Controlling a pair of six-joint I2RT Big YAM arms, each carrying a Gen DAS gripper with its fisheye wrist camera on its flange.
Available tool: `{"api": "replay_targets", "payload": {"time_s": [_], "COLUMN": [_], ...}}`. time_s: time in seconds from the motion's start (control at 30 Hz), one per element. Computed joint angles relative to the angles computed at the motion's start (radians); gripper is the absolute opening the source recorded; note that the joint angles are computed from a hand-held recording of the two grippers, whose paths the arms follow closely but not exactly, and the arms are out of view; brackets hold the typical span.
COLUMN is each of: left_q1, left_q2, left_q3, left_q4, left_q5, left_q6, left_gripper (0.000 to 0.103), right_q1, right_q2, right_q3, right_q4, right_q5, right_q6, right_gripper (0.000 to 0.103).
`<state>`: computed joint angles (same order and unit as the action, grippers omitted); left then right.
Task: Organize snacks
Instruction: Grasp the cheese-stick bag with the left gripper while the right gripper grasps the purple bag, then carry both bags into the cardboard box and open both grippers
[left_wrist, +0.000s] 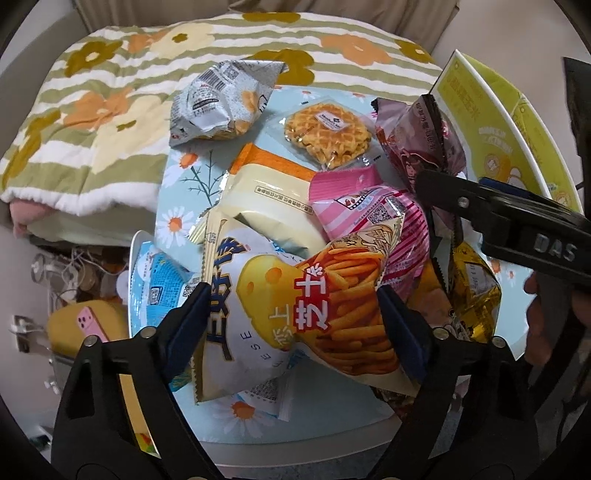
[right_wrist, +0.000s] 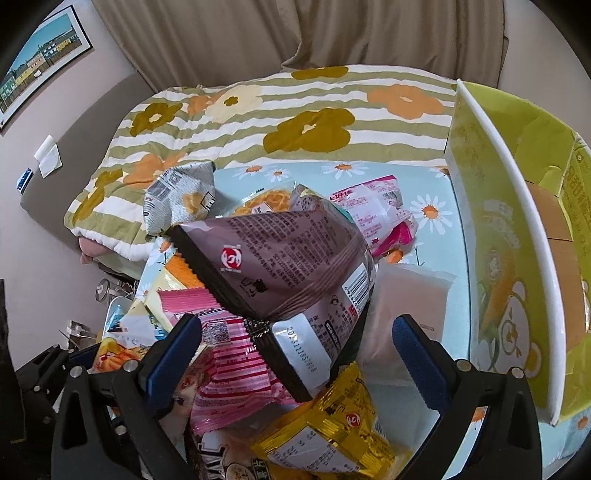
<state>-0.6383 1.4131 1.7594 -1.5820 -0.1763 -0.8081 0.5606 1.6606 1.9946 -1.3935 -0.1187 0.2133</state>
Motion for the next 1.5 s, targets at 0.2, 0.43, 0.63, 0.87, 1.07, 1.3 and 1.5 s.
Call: {"api": "replay_targets", "payload": {"time_s": [0.2, 0.43, 0.63, 0.87, 1.07, 1.3, 1.5], "left_q1": [-0.01, -0.015, -0.02, -0.02, -0.021, -0.035, -0.083], "left_q2": [-0.01, -0.033, -0.047, -0.048, 0.001, 0.116, 0.32], "left_q3": [0.015, 0.028, 0.04, 0.102, 0.224, 0.426, 0.758], "left_q4": [-0.001, -0.018, -0.023, -0.001, 0.025, 0.015, -0.071], "left_q5": [-0.013, -0.049, -0.075, -0.112, -0.142, -0.171, -0.225], "left_q6": [-0.032, -0.078, -0.094, -0.054, 0.035, 0.092, 0.108], "left_gripper": [0.078, 0.078, 0.078, 0.078, 0.078, 0.079, 0.079], "right_q1": [0.001, 0.005, 0.003, 0.002, -0.012, -0.084, -0.2], "right_q2": [0.037, 0.058, 0.044, 0.004, -0.014, -0.05, -0.092], "right_q3": [0.038, 0.038, 0.024, 0.035, 0.12, 0.185, 0.192], "right_q4": [-0.007, 0.013, 0.014, 0.038, 0.015, -0.005, -0.007], "right_q5": [0.01, 0.021, 0.035, 0.027, 0.018, -0.009, -0.054], "right_q6": [-0.055, -0.08, -0.081, -0.042, -0.023, -0.019, -0.084], "right_gripper": [0.102, 0.098, 0.062, 0.058, 0.058, 0.058, 0.058]}}
